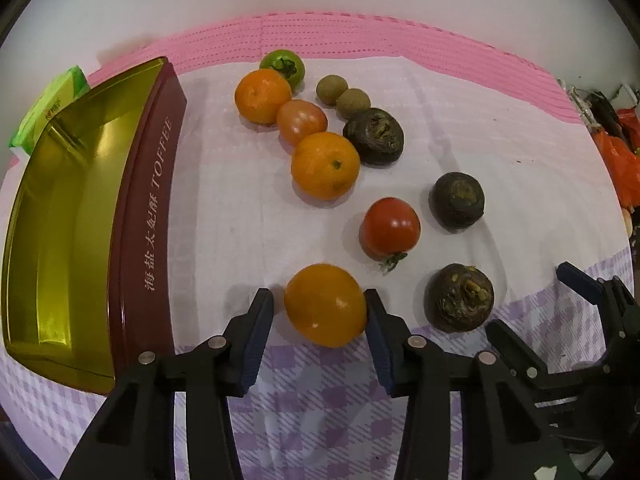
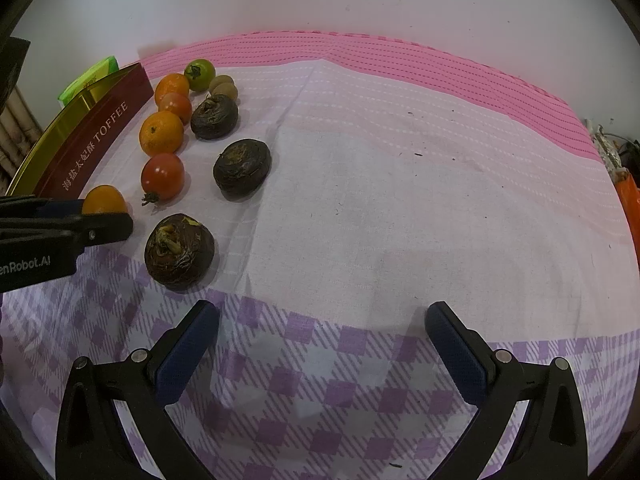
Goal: Organize fruits
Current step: 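Close the left gripper on the large orange and lift it, then drop the orange in the tray with left gripper while right gripper grasps dark fruit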
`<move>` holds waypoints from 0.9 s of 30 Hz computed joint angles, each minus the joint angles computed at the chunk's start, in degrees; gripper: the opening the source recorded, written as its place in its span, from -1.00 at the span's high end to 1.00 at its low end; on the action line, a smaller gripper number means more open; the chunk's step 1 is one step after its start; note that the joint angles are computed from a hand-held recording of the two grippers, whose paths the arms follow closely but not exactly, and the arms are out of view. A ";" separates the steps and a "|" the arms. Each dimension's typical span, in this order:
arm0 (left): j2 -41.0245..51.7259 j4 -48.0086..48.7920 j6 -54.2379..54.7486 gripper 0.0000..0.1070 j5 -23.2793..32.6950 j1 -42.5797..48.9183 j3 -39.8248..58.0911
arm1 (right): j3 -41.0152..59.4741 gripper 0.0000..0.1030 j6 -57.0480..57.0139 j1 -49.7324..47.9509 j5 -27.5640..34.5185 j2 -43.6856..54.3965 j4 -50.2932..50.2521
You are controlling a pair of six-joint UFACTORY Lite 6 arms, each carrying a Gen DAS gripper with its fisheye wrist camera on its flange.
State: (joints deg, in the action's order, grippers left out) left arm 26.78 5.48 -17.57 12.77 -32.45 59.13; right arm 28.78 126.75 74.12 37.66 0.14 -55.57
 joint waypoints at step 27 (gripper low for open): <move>-19.61 1.64 6.01 0.39 1.76 11.66 -6.76 | 0.79 -1.00 -2.95 -1.89 -0.88 0.08 1.55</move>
State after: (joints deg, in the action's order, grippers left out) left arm 7.18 7.12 -11.56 14.52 -20.79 52.37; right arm 29.57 123.80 72.23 36.78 0.22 -54.02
